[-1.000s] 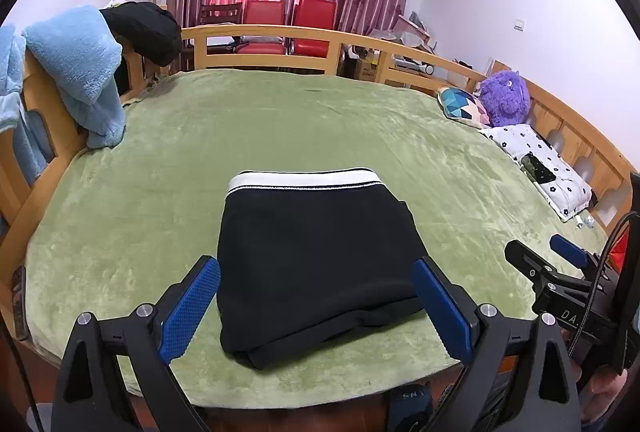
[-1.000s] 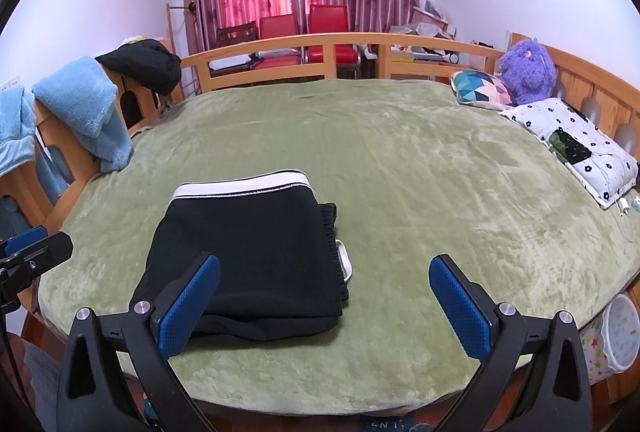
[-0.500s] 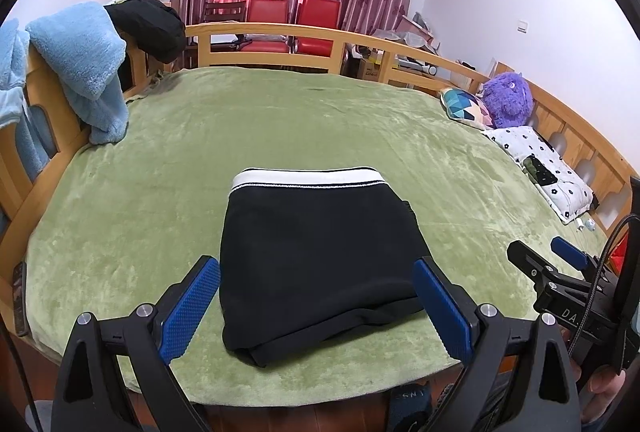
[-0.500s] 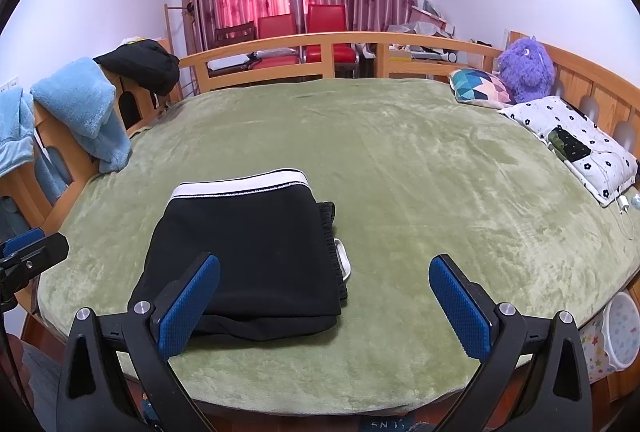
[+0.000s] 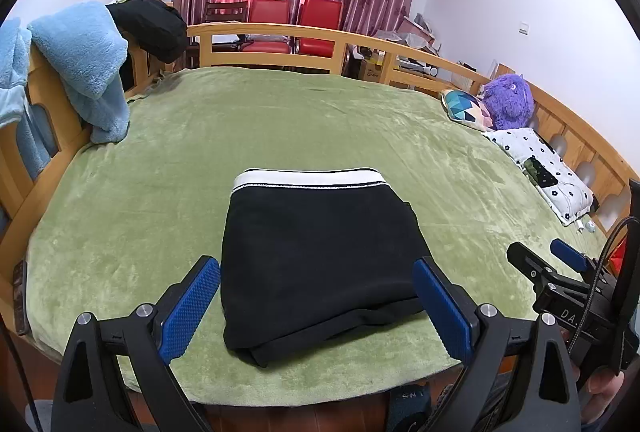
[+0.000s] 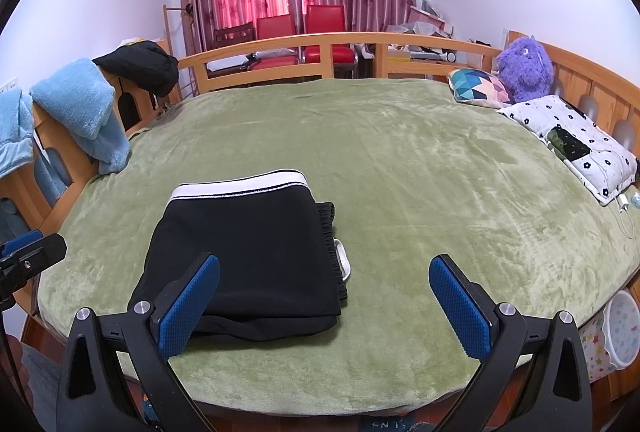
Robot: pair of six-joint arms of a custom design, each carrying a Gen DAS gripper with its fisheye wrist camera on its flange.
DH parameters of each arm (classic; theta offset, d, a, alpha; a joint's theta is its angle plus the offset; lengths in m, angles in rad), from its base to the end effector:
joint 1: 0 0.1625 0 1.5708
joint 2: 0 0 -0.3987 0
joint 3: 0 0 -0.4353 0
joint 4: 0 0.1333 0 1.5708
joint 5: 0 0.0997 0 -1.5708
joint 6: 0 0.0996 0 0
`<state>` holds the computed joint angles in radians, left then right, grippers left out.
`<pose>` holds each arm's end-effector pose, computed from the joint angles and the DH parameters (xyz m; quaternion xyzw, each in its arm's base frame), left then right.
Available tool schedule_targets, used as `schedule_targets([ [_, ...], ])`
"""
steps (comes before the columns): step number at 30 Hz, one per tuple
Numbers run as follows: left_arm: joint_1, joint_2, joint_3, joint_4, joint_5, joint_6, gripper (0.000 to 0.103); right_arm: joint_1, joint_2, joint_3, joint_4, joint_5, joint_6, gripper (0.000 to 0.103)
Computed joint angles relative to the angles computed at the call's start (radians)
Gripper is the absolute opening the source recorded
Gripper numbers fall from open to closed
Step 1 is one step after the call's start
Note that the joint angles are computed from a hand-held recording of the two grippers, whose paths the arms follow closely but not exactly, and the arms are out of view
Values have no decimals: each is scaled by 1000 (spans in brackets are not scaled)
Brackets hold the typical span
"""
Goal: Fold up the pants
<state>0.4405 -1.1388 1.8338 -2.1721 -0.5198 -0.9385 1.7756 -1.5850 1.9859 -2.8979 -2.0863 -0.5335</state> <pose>-0.4453 -0.4529 0.1872 0.1061 0.8579 -0.4100 0.2909 0.1891 -0.4962 0.4189 0.2060 -0.8479 0.3888 0.2957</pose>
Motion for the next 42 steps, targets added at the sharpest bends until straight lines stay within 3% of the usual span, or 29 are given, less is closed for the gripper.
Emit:
schedule_targets([
  [42,-21,16,-20,41,0,-53,98,7,8,3,-11,0,6,103],
])
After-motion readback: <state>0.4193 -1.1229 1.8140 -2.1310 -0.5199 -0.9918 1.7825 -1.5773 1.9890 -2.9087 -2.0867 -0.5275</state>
